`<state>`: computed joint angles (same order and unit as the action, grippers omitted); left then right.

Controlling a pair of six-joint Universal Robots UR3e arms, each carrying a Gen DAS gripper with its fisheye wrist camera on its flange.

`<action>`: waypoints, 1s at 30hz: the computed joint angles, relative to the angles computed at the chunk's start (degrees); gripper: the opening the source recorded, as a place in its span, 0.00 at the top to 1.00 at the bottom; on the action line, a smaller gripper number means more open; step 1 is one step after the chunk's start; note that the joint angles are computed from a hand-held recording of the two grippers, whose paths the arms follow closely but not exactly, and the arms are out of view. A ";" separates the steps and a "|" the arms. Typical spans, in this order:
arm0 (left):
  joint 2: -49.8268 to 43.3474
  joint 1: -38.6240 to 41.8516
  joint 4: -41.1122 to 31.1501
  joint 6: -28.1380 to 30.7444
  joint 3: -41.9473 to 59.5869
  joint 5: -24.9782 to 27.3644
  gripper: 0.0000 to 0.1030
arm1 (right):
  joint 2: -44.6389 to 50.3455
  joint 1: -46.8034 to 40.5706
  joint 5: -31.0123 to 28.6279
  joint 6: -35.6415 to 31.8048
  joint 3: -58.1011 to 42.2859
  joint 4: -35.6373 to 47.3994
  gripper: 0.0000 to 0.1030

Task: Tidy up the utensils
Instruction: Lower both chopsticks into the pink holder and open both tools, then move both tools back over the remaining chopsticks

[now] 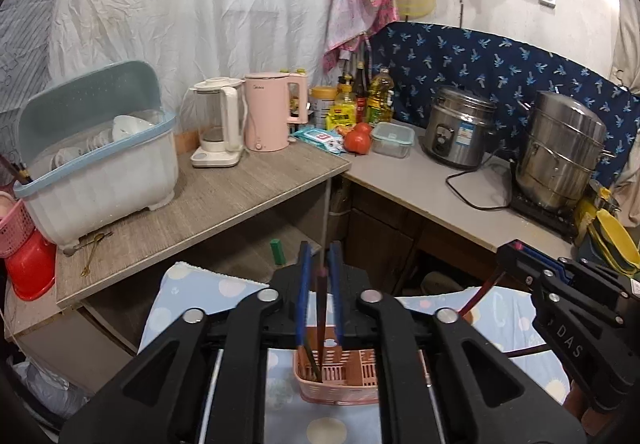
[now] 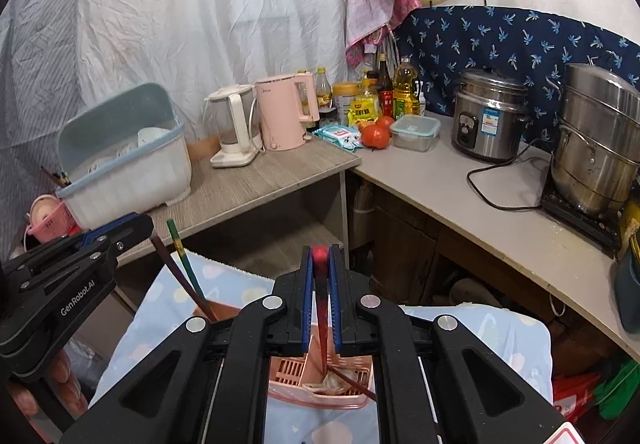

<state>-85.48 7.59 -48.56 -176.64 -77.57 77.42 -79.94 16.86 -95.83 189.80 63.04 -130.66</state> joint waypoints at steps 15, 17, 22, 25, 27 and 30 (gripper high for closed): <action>9.04 3.31 -2.61 -0.10 -6.98 -0.17 0.36 | -7.75 2.89 -5.25 -0.05 6.27 -3.06 0.48; 11.47 3.90 -4.46 0.72 -8.44 -0.48 0.36 | -9.99 3.53 -5.62 0.33 8.72 -2.85 0.48; 19.51 7.49 -9.12 3.24 -14.19 -3.31 0.36 | -16.15 5.89 -6.45 2.24 16.57 -2.48 0.48; 26.22 11.67 -12.83 5.98 -18.99 -6.50 0.36 | -20.10 8.55 -8.56 3.33 22.19 -2.76 0.48; 30.84 14.61 -16.05 8.29 -22.02 -8.52 0.36 | -22.23 10.99 -10.76 4.36 25.64 -2.82 0.48; 40.77 23.63 -26.55 15.52 -26.22 -15.17 0.36 | -25.99 14.09 -12.55 6.92 31.20 -2.27 0.48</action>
<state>-44.71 31.22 -75.11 -161.13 -103.79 62.25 -105.93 30.95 -108.37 196.72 94.24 -132.93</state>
